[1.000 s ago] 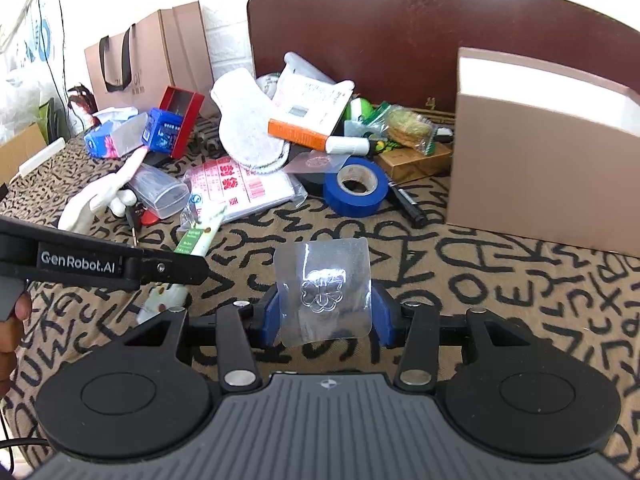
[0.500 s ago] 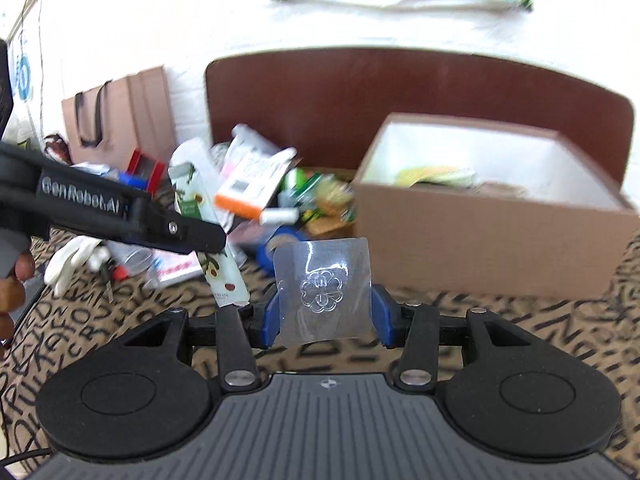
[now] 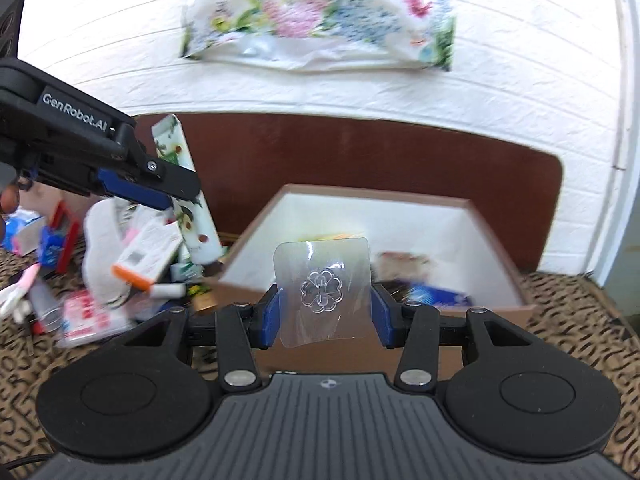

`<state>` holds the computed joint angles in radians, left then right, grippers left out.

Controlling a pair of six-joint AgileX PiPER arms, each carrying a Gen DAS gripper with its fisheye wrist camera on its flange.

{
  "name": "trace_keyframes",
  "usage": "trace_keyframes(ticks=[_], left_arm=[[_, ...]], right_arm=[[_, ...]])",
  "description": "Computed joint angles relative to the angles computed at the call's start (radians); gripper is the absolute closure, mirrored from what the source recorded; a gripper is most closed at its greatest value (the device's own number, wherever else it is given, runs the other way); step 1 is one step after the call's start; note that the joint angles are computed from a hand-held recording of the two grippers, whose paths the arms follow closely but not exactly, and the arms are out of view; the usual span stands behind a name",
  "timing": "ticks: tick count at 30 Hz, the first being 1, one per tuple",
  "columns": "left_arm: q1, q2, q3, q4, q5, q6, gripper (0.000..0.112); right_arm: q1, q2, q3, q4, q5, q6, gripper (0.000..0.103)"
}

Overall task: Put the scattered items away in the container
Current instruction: 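Carry the hand cream tube over the brown box and release it inside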

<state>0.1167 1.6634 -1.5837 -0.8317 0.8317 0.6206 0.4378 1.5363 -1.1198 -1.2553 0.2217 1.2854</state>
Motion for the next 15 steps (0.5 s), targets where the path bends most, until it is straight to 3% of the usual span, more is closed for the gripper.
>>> trace_keyframes(ticks=[7,11,15], left_arm=[[-0.084,0.199,-0.277,0.160,0.016,-0.172,0.082],[-0.103,0.335,-0.458,0.235,0.073,-0.267,0.082],[-0.104,0.463,-0.630,0.277,0.142,-0.334,0.082]], right_arm=[[-0.109,0.111,-0.150,0.233,-0.008,-0.273,0.052],[-0.153,0.197,-0.246,0.331,0.001,-0.394,0.051],[-0.189,0.299,-0.379,0.575,0.038,-0.648,0.051]])
